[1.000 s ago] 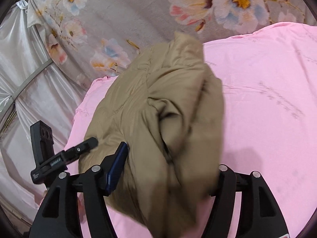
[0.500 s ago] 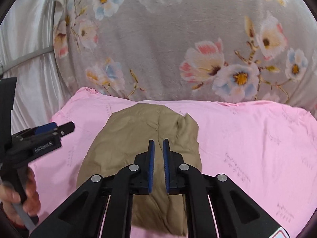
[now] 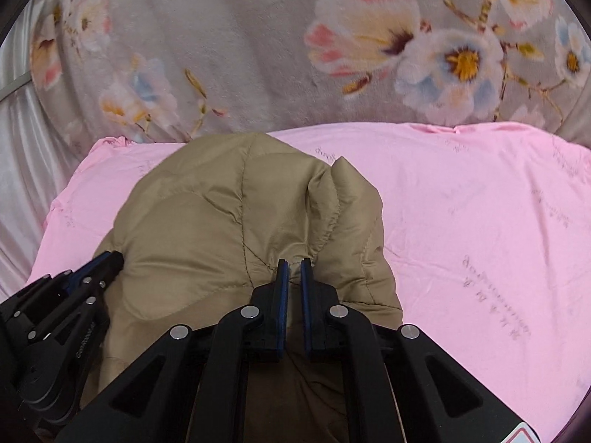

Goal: Fold large clothes

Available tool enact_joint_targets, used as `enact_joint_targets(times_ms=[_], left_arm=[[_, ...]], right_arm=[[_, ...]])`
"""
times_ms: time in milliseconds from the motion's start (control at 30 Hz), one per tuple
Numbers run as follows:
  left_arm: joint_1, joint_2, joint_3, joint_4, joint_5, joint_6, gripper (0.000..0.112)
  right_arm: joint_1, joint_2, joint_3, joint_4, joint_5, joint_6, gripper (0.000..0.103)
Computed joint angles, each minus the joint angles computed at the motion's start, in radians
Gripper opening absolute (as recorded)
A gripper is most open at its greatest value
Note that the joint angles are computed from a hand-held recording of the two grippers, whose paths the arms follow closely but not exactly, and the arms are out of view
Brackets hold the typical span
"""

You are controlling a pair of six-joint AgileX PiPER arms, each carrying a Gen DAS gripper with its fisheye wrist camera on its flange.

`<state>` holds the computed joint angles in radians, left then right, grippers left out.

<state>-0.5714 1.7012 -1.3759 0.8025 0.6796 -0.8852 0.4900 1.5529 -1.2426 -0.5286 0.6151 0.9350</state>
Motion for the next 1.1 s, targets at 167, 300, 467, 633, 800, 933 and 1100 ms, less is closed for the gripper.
enact_joint_targets(times_ms=[167, 300, 467, 633, 800, 933, 1100], left_arm=[[0.025, 0.047, -0.009, 0.069, -0.064, -0.048, 0.004], [0.043, 0.085, -0.025, 0.106, -0.108, -0.08, 0.004], [0.059, 0.127, -0.053, 0.147, -0.146, -0.112, 0.004], [0.075, 0.161, -0.078, 0.169, -0.175, -0.138, 0.004], [0.075, 0.179, -0.089, 0.204, -0.18, -0.174, 0.004], [0.07, 0.182, -0.087, 0.231, -0.178, -0.2, 0.004], [0.07, 0.184, -0.086, 0.236, -0.179, -0.203, 0.004]], right_arm=[[-0.007, 0.037, 0.024, -0.066, -0.073, 0.088, 0.004], [-0.021, 0.073, 0.016, -0.1, -0.107, 0.113, 0.004], [-0.038, 0.11, 0.002, -0.128, -0.142, 0.138, 0.004], [-0.059, 0.143, -0.028, -0.095, -0.158, 0.107, 0.004], [-0.07, 0.16, -0.043, -0.08, -0.169, 0.096, 0.004], [-0.062, 0.16, -0.052, -0.074, -0.145, 0.088, 0.004], [-0.06, 0.162, -0.057, -0.079, -0.137, 0.089, 0.004]])
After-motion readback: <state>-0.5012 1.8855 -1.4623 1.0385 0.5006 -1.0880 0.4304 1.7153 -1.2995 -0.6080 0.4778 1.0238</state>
